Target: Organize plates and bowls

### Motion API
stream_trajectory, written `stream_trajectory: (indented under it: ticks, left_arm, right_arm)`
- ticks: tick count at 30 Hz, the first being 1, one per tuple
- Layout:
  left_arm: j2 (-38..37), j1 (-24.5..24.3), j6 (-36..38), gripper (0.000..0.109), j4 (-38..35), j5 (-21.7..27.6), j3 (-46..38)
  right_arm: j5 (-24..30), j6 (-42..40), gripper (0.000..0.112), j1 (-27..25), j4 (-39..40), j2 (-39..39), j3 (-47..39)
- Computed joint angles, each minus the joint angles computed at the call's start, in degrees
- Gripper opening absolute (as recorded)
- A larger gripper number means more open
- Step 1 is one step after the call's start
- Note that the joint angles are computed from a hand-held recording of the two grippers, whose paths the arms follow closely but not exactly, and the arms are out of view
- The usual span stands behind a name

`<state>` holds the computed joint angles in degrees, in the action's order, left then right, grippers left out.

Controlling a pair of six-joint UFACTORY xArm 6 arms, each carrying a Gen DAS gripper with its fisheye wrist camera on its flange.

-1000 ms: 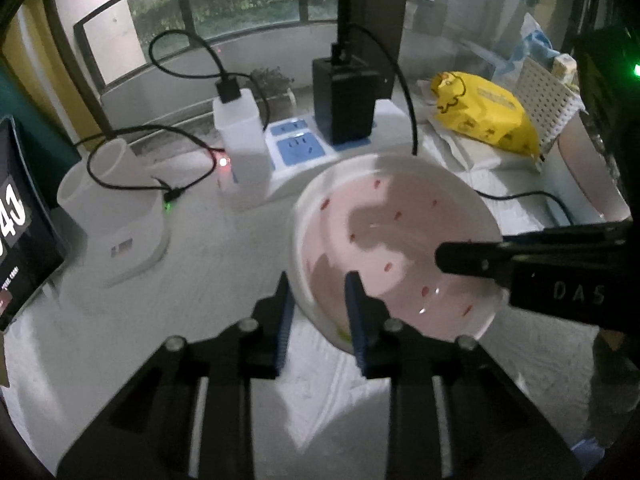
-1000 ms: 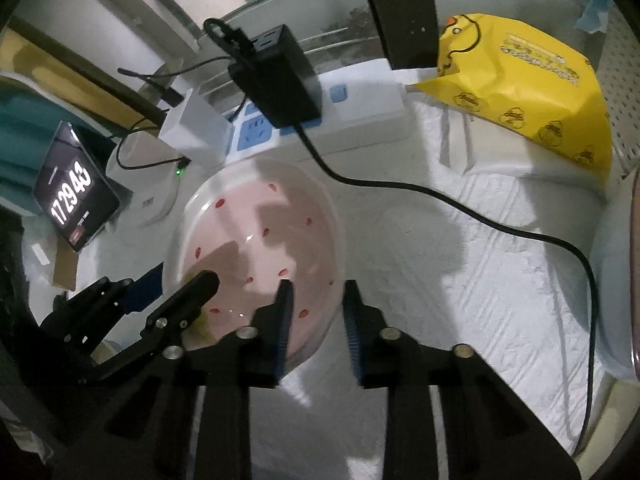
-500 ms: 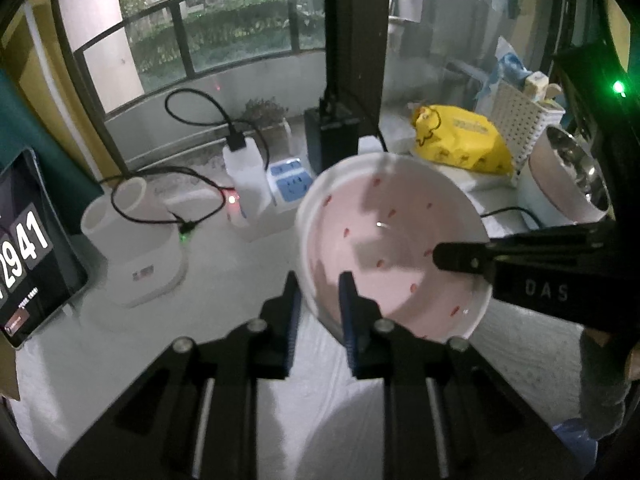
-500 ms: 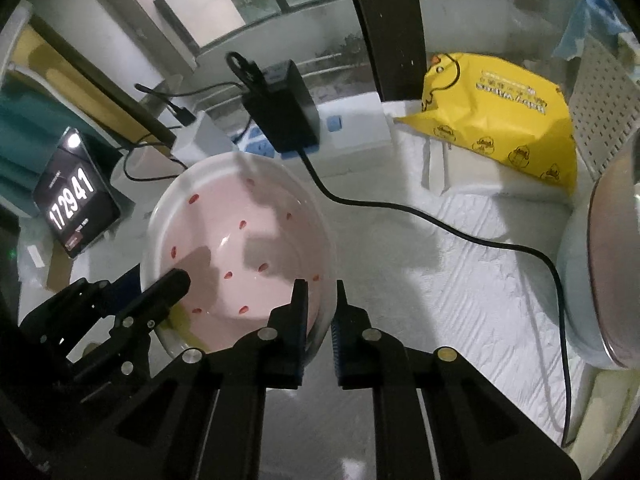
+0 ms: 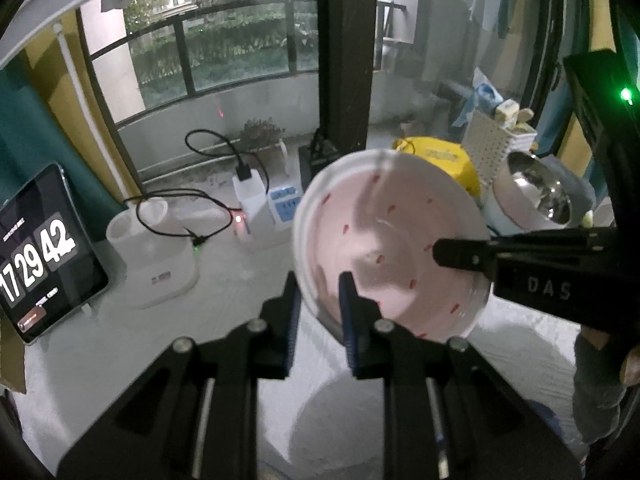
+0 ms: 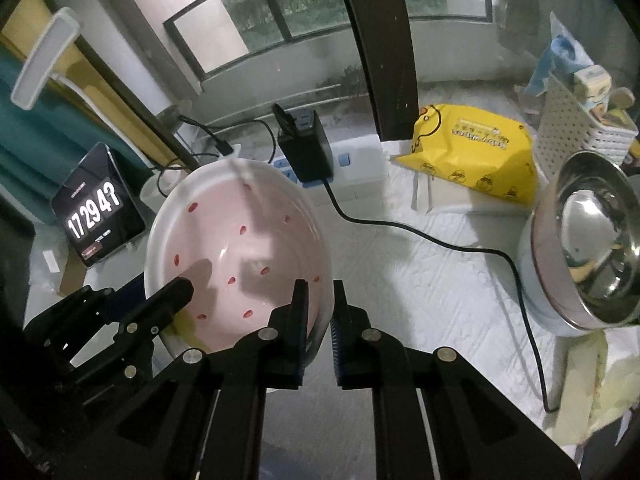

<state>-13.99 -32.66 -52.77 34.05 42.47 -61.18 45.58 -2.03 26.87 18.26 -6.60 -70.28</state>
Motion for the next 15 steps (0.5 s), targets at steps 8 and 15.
stream_trajectory:
  ticks: [8, 15]
  left_arm:
    - [-4.29, -2.02, -2.18, 0.019, -0.07, 1.07, 2.06]
    - [-6.90, -4.74, -4.57, 0.019, 1.12, 3.04, 2.98]
  right_arm:
    - [0.29, 1.66, 0.011, 0.92, -1.26, -5.12, 3.32]
    - [0.84, 2.67, 0.011, 1.33, -1.96, -9.24, 6.12]
